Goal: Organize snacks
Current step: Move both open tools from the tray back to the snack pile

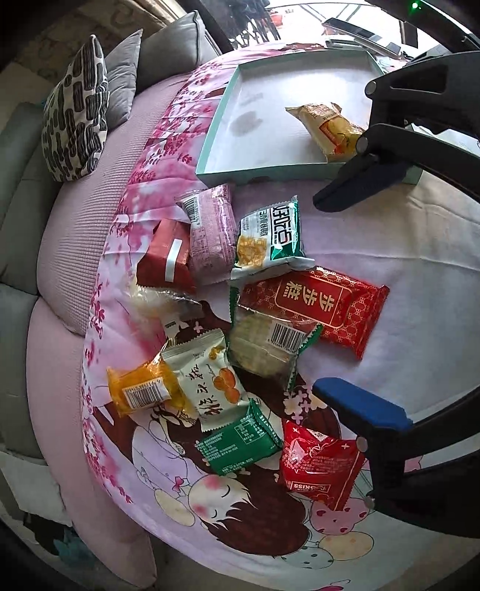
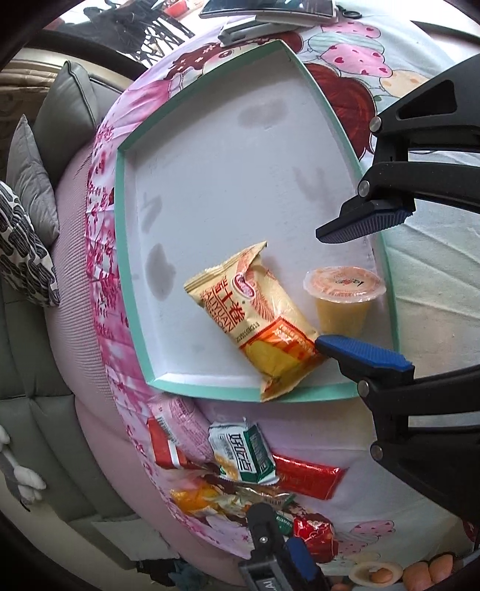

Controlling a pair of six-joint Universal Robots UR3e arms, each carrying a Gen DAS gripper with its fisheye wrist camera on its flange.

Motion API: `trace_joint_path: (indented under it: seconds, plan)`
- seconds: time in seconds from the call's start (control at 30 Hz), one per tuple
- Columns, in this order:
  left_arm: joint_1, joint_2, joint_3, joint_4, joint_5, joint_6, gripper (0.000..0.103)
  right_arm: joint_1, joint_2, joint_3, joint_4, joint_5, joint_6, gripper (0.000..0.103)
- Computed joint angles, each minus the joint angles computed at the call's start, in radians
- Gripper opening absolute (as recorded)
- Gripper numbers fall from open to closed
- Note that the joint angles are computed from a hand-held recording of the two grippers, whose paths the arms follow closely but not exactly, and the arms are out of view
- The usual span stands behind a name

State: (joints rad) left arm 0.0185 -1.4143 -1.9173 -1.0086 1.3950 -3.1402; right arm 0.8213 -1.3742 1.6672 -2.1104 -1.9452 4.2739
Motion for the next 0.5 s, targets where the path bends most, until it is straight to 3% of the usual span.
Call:
trace_joint_path:
  seconds: [0.2, 0.33, 0.5]
  plan:
    - [-0.018, -0.006, -0.006, 0.036, 0.044, -0.009, 0.091, 0.001, -0.012, -0.012, 0.067, -0.036, 0.045, 0.055]
    - [-0.023, -0.01, -0.009, 0.041, 0.052, -0.003, 0.091, 0.018, -0.048, 0.04, -0.065, -0.067, 0.029, 0.055]
    - [-0.034, -0.014, -0.014, 0.046, 0.056, 0.007, 0.092, 0.049, -0.003, -0.006, -0.106, -0.106, -0.014, 0.055]
